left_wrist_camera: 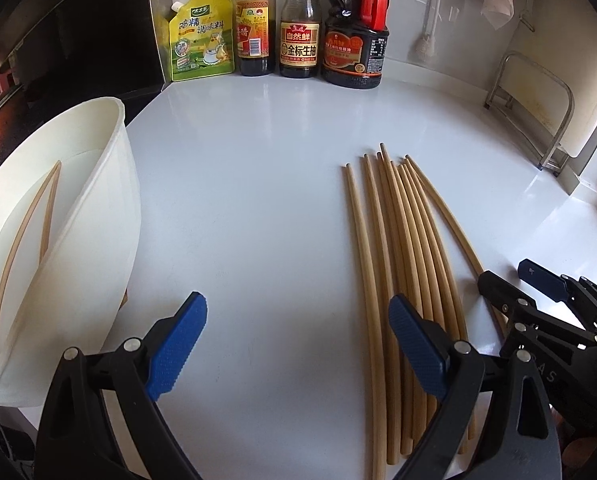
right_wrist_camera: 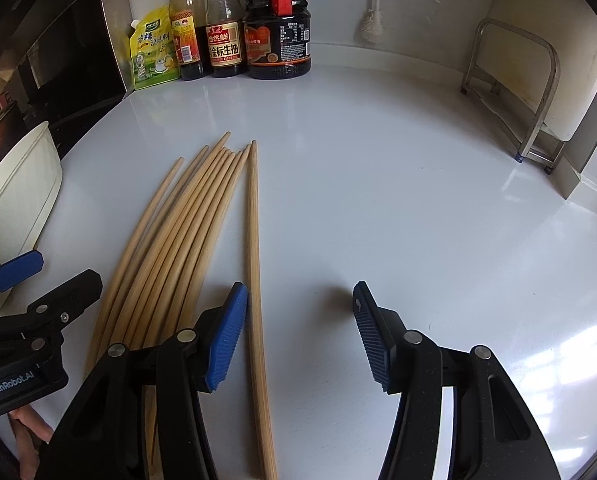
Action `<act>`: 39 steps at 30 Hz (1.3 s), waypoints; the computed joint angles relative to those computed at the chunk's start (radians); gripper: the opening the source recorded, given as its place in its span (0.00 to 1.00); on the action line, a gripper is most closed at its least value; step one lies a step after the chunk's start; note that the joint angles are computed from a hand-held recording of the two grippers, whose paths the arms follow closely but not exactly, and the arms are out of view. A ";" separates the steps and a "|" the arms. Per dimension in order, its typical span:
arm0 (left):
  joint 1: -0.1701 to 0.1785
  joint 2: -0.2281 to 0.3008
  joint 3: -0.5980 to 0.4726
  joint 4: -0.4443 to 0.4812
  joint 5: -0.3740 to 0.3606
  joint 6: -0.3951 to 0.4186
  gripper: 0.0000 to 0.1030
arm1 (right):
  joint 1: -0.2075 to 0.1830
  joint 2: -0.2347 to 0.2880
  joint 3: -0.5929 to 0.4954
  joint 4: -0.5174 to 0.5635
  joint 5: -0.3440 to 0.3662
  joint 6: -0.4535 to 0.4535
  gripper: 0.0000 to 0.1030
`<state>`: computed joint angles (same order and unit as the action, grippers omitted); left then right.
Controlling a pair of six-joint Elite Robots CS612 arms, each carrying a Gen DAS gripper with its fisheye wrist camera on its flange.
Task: Organize utensils
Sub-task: 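Return the open right tool to the chopstick pile and grasp another chopstick, then carry the chopstick in the right tool into the basin and release it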
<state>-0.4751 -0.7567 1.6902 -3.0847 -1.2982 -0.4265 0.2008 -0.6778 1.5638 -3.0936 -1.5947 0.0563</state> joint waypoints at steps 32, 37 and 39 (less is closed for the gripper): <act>0.020 -0.006 0.015 -0.018 -0.138 0.008 0.07 | -0.009 -0.001 0.008 -0.029 0.091 0.024 0.06; 0.024 -0.037 0.046 -0.046 -0.159 0.015 0.07 | -0.012 -0.016 0.028 -0.075 0.139 0.046 0.06; 0.027 -0.053 0.060 -0.064 -0.164 0.020 0.07 | -0.009 -0.027 0.037 -0.097 0.157 0.061 0.06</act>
